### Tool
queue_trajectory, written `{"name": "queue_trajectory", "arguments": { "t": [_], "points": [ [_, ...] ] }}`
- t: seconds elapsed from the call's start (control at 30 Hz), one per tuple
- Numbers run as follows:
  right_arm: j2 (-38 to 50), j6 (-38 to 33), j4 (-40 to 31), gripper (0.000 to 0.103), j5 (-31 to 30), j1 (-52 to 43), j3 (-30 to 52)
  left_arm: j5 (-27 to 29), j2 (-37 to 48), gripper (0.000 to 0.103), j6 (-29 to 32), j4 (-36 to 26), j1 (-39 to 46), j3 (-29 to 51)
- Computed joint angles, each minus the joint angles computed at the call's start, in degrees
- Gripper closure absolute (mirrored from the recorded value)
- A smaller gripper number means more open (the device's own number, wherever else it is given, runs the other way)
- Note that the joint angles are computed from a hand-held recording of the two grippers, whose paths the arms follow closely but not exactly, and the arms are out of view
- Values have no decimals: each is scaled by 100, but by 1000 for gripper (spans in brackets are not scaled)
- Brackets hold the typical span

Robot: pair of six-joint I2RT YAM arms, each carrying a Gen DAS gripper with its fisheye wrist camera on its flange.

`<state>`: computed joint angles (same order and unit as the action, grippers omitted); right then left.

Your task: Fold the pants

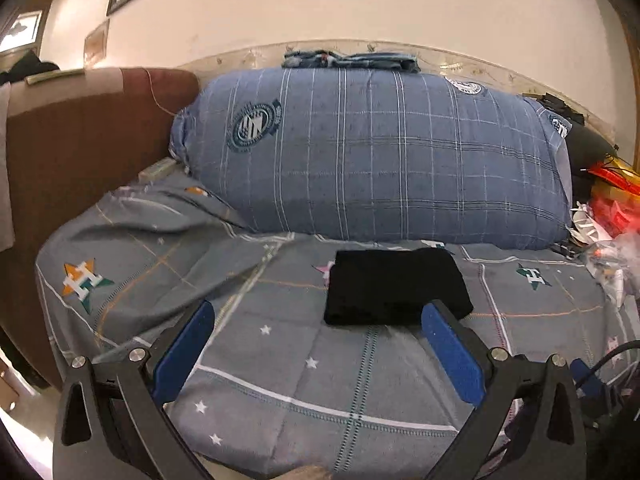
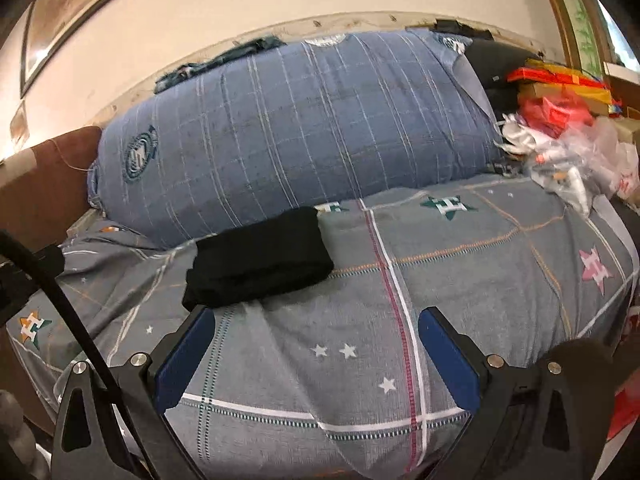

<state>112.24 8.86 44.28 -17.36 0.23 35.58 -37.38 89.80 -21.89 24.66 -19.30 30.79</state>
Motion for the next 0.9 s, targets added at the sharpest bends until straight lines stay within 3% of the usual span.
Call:
{"name": "queue_trajectory", "arguments": {
  "t": [0.9],
  "points": [
    [320, -341, -878, 0, 362, 382, 376, 1031, 465, 0, -100, -182, -89, 115]
  ]
}}
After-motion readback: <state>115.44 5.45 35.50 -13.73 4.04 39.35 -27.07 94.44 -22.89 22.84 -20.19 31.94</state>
